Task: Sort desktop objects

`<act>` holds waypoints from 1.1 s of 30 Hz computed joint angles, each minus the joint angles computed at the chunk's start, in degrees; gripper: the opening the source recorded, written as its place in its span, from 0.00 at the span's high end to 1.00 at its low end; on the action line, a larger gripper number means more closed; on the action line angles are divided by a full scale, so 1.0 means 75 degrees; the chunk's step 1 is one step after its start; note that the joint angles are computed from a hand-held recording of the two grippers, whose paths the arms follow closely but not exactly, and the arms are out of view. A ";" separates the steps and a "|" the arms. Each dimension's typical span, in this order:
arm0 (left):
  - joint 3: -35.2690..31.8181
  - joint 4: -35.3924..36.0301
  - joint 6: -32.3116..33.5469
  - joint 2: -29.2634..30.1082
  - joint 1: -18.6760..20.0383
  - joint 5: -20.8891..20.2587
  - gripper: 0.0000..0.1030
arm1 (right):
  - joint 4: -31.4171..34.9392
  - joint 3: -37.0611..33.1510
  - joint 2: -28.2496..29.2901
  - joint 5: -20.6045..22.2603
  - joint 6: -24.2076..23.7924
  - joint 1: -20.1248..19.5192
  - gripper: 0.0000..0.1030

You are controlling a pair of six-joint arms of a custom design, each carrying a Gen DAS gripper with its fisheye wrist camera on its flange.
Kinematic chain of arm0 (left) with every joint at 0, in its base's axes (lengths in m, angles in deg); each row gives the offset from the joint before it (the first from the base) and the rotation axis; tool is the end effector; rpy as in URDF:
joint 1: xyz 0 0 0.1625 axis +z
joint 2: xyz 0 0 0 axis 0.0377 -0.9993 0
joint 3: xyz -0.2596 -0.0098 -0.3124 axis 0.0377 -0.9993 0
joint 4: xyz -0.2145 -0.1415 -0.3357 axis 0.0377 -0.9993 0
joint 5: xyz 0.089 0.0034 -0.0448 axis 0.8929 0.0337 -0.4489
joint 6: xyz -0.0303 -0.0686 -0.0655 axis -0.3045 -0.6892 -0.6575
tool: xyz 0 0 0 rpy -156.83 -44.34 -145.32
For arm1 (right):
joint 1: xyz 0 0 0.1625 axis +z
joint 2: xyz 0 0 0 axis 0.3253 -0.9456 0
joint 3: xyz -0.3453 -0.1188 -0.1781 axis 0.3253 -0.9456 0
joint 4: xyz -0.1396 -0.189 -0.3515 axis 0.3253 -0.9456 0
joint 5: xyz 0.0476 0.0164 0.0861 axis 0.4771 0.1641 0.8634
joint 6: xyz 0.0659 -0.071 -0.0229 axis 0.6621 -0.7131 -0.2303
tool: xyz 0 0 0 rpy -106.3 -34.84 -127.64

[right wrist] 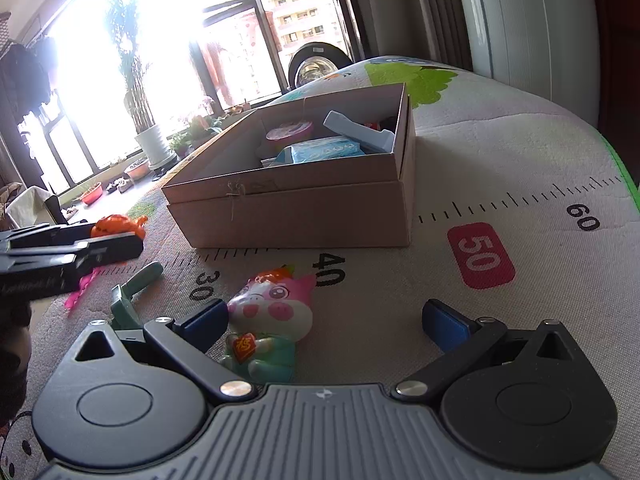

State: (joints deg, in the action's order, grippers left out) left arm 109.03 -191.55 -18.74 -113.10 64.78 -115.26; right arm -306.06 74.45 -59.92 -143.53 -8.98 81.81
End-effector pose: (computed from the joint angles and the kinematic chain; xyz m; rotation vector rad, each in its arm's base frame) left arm -0.0638 -0.5860 0.2037 1.1509 2.2503 -0.8931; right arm 0.1939 -0.5413 0.0238 0.3222 -2.4040 1.1361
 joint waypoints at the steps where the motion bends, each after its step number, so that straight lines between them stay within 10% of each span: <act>1: 0.0124 0.0220 0.0152 -0.0085 -0.0019 -0.0153 0.35 | -0.0004 0.0004 -0.0003 0.0009 0.0005 -0.0005 0.00; 5: 0.0267 -0.0009 0.0356 -0.0054 -0.0031 -0.0114 0.22 | -0.0014 0.0011 -0.0003 0.0018 0.0013 -0.0009 0.00; 9: -0.0426 -0.1631 -0.0182 0.0575 0.0115 0.1077 0.04 | -0.0014 0.0007 0.0002 0.0007 0.0015 -0.0002 0.00; 17: -0.2523 -0.1492 -0.0375 0.1892 0.0695 0.2858 0.04 | -0.0007 0.0000 0.0005 -0.0005 0.0011 0.0000 0.00; 33: -0.1291 0.0749 -0.0175 0.0991 0.0647 0.0298 0.04 | 0.0059 0.0039 -0.0052 0.0156 0.0083 -0.0059 0.00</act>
